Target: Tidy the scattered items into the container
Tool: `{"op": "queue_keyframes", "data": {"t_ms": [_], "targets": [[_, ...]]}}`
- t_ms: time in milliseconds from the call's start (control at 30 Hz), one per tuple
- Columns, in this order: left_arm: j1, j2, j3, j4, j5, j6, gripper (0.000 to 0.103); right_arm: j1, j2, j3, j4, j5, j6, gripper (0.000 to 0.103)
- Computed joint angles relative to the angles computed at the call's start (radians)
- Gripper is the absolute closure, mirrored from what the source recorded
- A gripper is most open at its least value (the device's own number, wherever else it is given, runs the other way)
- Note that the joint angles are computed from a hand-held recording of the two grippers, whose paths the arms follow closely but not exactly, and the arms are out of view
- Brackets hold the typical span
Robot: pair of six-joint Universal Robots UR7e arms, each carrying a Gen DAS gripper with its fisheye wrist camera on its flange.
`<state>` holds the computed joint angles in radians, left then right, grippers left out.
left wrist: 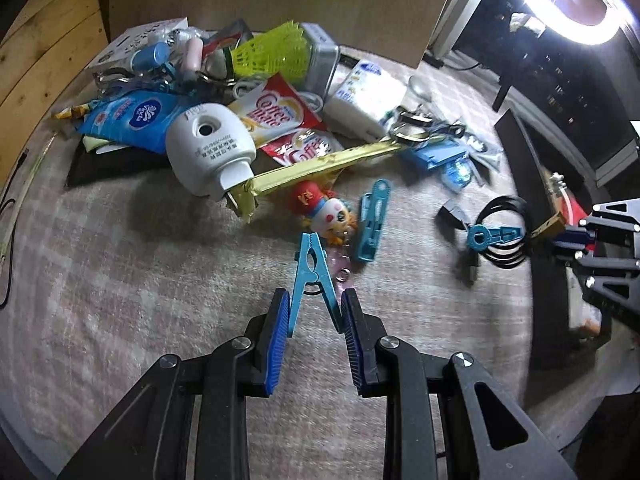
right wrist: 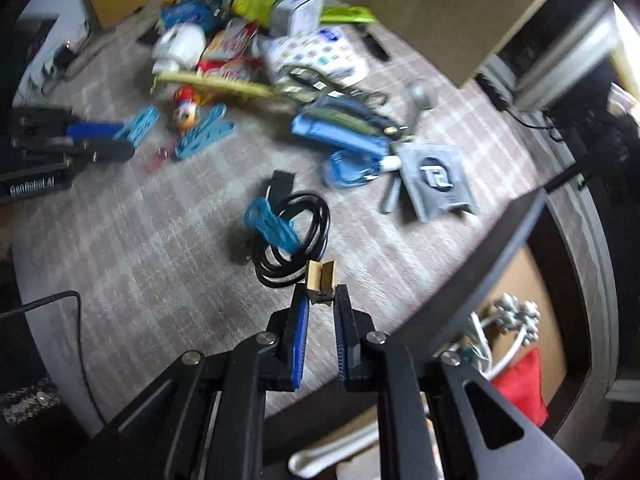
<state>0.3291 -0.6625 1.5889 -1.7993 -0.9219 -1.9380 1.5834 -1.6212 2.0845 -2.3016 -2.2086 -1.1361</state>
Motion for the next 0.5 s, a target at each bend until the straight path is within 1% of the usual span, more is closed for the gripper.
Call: {"op": "queue_keyframes", "data": {"t_ms": [67, 133, 233, 333, 433, 500], "targets": [[-0.009, 0.001, -0.010, 0.005, 0.008, -0.002, 0.078, -0.001, -0.021, -0.017, 0.026, 0.025, 0.020, 0.091], [0.001, 0.009, -0.028, -0.006, 0.025, 0.025, 0.078, -0.006, -0.041, -0.030, 0.064, 0.045, 0.040, 0.091], [-0.005, 0.024, -0.060, -0.019, 0.047, 0.059, 0.078, -0.023, -0.075, -0.046, 0.120, 0.079, 0.067, 0.091], [0.003, 0.062, -0.119, -0.045, 0.073, 0.137, 0.078, -0.050, -0.105, -0.072, 0.168, 0.120, 0.099, 0.091], [0.009, 0.103, -0.182, -0.083, 0.085, 0.231, 0.078, -0.075, -0.133, -0.088, 0.172, 0.141, 0.110, 0.091], [0.017, 0.137, -0.229, -0.120, 0.086, 0.303, 0.078, -0.105, -0.147, -0.115, 0.183, 0.161, 0.125, 0.091]]}}
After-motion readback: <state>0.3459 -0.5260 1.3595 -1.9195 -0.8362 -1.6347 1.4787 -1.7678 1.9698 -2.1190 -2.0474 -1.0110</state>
